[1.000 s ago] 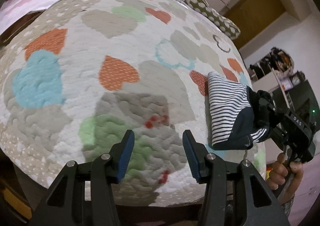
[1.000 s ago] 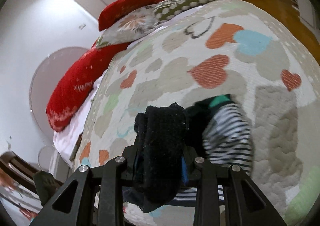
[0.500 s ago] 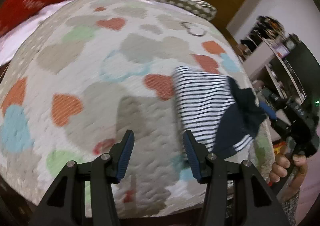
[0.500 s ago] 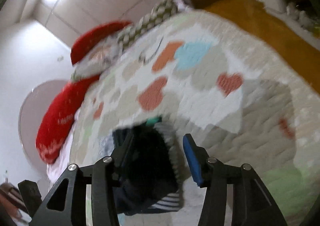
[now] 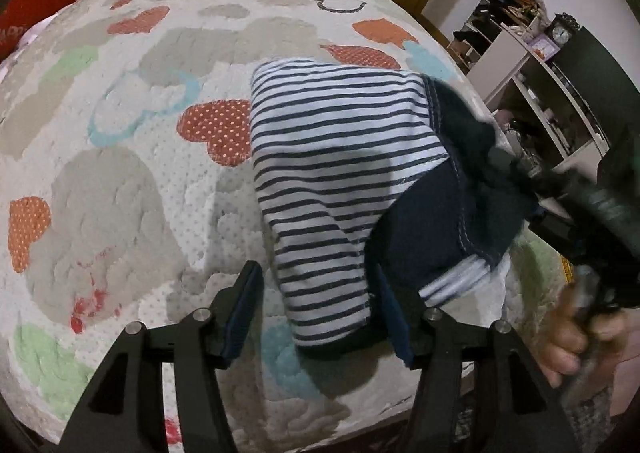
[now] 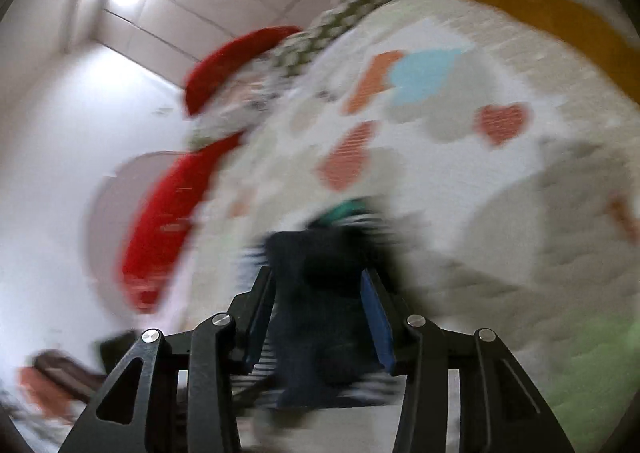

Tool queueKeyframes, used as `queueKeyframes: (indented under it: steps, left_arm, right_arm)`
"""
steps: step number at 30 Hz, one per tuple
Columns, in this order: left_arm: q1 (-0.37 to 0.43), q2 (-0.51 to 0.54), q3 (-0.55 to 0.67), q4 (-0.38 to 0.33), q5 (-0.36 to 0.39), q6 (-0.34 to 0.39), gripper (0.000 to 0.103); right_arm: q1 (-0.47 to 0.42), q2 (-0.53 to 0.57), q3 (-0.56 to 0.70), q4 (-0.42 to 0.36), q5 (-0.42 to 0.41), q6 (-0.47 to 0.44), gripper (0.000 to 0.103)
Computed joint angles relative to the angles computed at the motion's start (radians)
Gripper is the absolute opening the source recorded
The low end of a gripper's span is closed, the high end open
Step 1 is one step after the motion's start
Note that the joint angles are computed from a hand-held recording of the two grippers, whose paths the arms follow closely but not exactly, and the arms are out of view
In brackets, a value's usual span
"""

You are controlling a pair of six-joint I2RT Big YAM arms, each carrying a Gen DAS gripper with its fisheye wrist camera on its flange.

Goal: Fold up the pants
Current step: 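Lift the folded bundle with the right gripper and flip it over, then lower the folded bundle onto the quilt with the right gripper and release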

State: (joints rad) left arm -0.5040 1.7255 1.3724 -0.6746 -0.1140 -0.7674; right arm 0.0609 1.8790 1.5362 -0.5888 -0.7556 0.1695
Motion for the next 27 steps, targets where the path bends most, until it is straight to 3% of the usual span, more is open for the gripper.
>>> queueKeyframes:
  steps: [2,3,7,11,13,15,17,19,20,21,22,23,27]
  left_arm:
    - [0.005,-0.015,-0.006,0.005,0.022,-0.005,0.057]
    - [0.009,-0.027,-0.017,0.019,0.03,-0.008,0.057]
    - [0.036,-0.098,-0.094,0.133,0.058,-0.046,0.06]
    - [0.101,-0.122,-0.155,0.253,0.146,-0.102,0.073]
    - [0.127,-0.099,-0.145,0.27,0.194,-0.094,0.075]
    - [0.151,-0.06,-0.125,0.3,0.277,-0.09,0.078]
    - [0.167,-0.002,-0.08,0.303,0.341,-0.092,0.078]
    - [0.169,0.038,-0.042,0.303,0.358,-0.097,0.078]
    - [0.165,0.049,-0.021,0.294,0.353,-0.087,0.078]
    - [0.164,0.054,-0.01,0.294,0.361,-0.078,0.058]
    - [0.166,0.06,0.002,0.3,0.4,-0.071,0.045]
    - [0.166,0.06,0.013,0.292,0.405,-0.07,0.038]
    - [0.18,0.042,0.025,0.295,0.394,-0.073,0.028]
  right_arm:
    - [0.01,-0.018,-0.023,0.014,0.175,-0.058,0.056]
    - [0.007,-0.021,-0.03,0.026,0.182,-0.052,0.056]
    - [-0.028,-0.026,-0.041,0.088,0.062,0.029,0.058]
    - [-0.033,-0.013,-0.038,0.12,-0.066,0.076,0.078]
    - [-0.022,0.025,0.006,0.056,-0.112,0.06,0.079]
    - [-0.008,0.056,0.042,-0.002,-0.106,0.044,0.079]
    - [0.007,0.085,0.063,-0.003,-0.106,0.043,0.079]
    - [0.019,0.095,0.067,0.027,-0.113,0.046,0.079]
    - [0.024,0.102,0.076,0.025,-0.127,0.038,0.07]
    - [0.028,0.116,0.097,0.001,-0.155,0.019,0.06]
    - [0.032,0.132,0.123,-0.044,-0.175,-0.004,0.048]
    - [0.037,0.14,0.136,-0.06,-0.168,-0.009,0.045]
    - [0.039,0.147,0.165,-0.065,-0.212,0.007,0.039]
